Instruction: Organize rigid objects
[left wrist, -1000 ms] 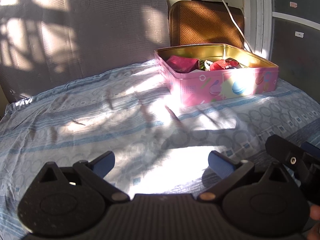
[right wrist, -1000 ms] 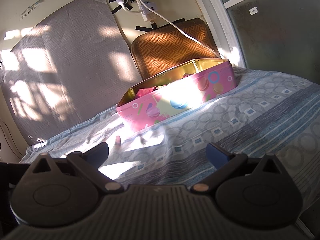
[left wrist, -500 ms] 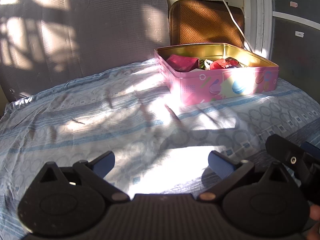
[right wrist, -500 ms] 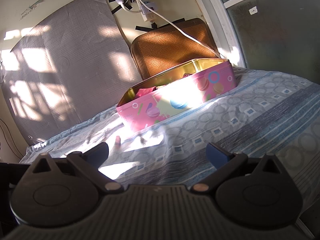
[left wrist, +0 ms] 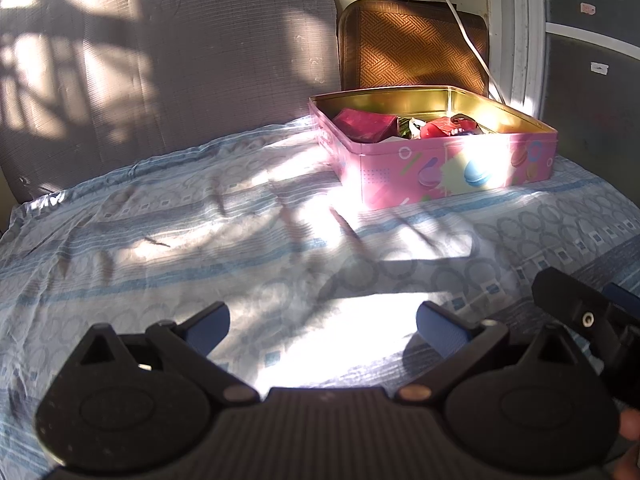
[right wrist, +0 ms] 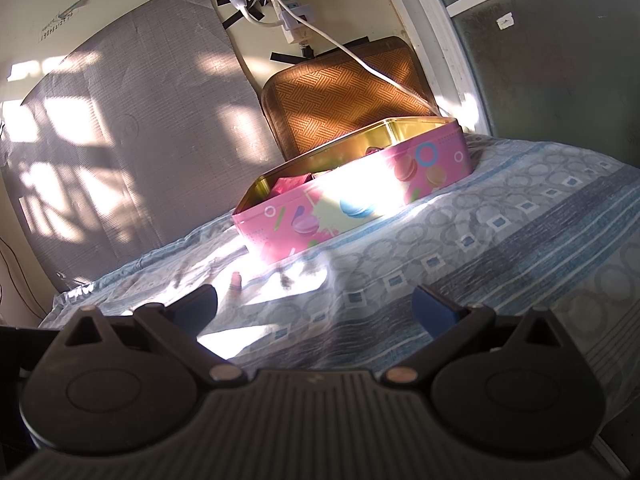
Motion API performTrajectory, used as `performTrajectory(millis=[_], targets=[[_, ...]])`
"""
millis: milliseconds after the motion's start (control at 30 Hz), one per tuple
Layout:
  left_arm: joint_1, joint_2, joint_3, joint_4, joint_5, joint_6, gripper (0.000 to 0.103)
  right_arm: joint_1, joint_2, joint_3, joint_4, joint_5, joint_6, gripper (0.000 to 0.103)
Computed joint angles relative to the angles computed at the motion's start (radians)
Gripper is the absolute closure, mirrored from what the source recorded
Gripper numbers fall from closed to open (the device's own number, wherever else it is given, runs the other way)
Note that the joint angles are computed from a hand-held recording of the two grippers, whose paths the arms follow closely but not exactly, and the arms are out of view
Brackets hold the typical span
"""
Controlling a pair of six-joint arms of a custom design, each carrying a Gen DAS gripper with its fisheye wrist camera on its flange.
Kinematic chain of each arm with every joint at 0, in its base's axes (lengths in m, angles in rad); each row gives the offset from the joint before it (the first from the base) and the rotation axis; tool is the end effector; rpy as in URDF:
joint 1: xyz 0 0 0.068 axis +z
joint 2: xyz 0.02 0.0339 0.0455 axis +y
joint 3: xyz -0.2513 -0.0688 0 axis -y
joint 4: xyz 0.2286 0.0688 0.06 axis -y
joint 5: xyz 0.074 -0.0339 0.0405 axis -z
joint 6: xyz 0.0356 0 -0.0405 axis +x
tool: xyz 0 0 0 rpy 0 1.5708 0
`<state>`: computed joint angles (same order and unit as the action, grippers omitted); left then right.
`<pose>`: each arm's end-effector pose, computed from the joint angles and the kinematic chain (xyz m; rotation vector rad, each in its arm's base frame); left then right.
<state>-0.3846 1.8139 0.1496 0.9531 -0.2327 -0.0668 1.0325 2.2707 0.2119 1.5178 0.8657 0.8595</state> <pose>0.1896 -0.0679 0.0533 0.2376 2.2466 0.0256 0.1314 0.1672 0.0257 0.3245 1.8993 0.3516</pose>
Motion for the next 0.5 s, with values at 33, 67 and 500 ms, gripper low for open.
performTrajectory(millis=[33, 67, 500], targets=[[0.001, 0.001, 0.0, 0.002, 0.001, 0.001, 0.0, 0.0, 0.0, 0.0, 0.001, -0.001, 0.0, 0.0], [0.002, 0.001, -0.001, 0.002, 0.002, 0.002, 0.0, 0.0, 0.0, 0.0, 0.001, -0.001, 0.0, 0.0], [0.008, 0.01, -0.008, 0.023, 0.0, 0.004, 0.0, 0.003, 0.003, -0.001, 0.001, 0.001, 0.004, 0.0]])
